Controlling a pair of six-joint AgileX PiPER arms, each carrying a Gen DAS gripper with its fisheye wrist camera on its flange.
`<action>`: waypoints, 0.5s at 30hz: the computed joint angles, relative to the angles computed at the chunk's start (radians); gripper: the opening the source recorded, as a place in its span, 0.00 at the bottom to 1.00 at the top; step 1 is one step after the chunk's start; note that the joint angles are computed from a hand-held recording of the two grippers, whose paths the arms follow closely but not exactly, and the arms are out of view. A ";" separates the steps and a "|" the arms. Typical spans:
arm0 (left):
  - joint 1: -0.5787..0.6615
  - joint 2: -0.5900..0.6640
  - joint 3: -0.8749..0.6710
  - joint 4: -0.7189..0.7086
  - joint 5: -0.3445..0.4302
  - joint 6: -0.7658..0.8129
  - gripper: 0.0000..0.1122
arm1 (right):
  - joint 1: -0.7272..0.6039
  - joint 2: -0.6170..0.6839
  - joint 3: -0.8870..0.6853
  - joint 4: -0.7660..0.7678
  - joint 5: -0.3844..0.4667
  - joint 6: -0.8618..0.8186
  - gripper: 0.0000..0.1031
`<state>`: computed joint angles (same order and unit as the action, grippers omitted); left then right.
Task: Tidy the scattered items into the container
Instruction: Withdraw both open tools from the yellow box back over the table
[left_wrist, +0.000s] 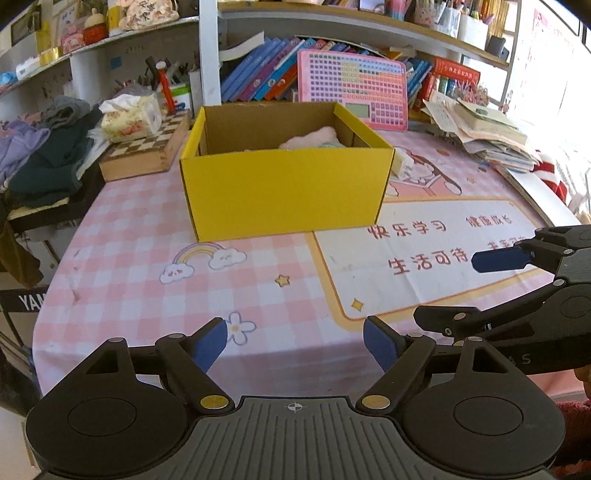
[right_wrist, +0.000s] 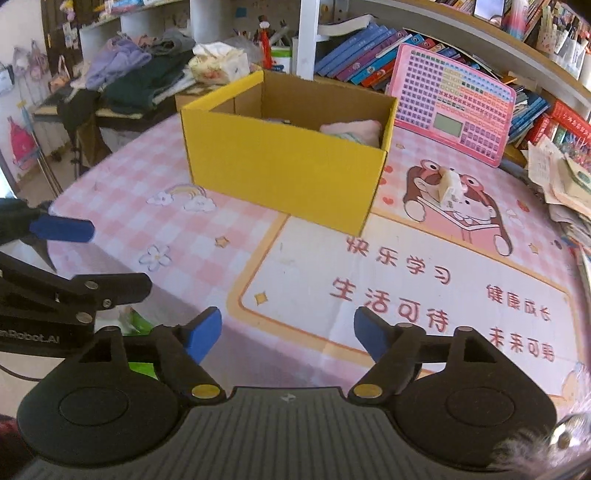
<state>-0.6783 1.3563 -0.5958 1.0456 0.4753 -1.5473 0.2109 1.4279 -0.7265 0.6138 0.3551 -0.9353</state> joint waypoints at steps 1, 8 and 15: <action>-0.001 0.004 -0.001 -0.006 -0.001 0.003 0.77 | 0.003 0.000 0.003 -0.022 -0.005 0.021 0.79; 0.002 0.044 -0.023 -0.045 -0.027 0.043 0.82 | -0.032 -0.012 0.025 -0.034 -0.022 0.043 0.80; 0.014 0.098 -0.067 -0.098 -0.053 0.117 0.83 | -0.077 -0.010 0.021 -0.073 -0.007 0.096 0.80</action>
